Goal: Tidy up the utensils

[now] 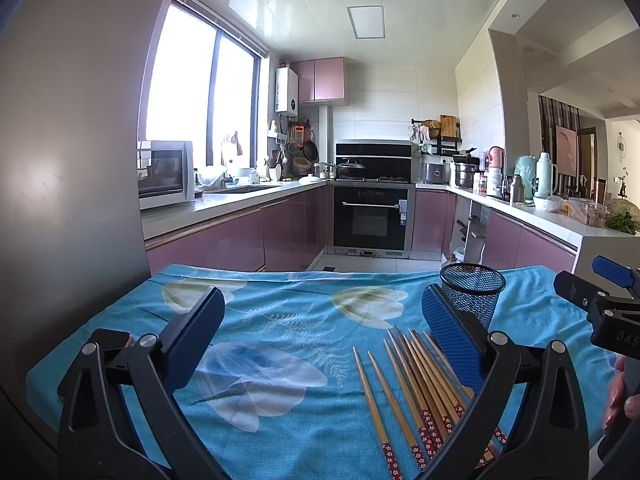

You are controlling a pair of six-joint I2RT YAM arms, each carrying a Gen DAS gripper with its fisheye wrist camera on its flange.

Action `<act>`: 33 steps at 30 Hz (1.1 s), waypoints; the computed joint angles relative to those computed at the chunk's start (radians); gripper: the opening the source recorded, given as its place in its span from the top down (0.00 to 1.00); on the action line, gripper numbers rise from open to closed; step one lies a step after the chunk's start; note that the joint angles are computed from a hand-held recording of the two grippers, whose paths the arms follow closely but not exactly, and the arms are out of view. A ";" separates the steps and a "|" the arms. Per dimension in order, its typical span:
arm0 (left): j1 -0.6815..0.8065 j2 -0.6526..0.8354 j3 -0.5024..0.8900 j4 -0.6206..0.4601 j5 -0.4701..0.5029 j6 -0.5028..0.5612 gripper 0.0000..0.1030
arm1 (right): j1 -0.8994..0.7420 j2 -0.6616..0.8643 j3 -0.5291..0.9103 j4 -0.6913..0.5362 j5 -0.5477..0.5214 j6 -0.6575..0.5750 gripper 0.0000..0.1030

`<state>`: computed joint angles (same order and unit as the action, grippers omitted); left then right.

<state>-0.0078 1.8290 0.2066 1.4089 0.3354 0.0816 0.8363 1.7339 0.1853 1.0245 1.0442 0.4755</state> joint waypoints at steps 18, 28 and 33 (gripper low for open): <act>-0.018 -0.006 0.129 -0.315 0.028 0.116 0.06 | -0.144 0.016 0.075 -0.175 -0.350 0.027 0.06; -0.082 0.152 0.377 -0.705 -0.021 0.274 0.39 | -0.301 0.172 0.276 -0.424 -0.689 0.013 0.42; -0.103 0.249 0.487 -0.815 -0.013 0.301 0.49 | -0.348 0.230 0.354 -0.498 -0.778 -0.002 0.55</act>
<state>-0.1107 2.0784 0.6940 0.5941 0.3224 0.3823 0.4883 1.9643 0.5396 0.5262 0.2659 0.4738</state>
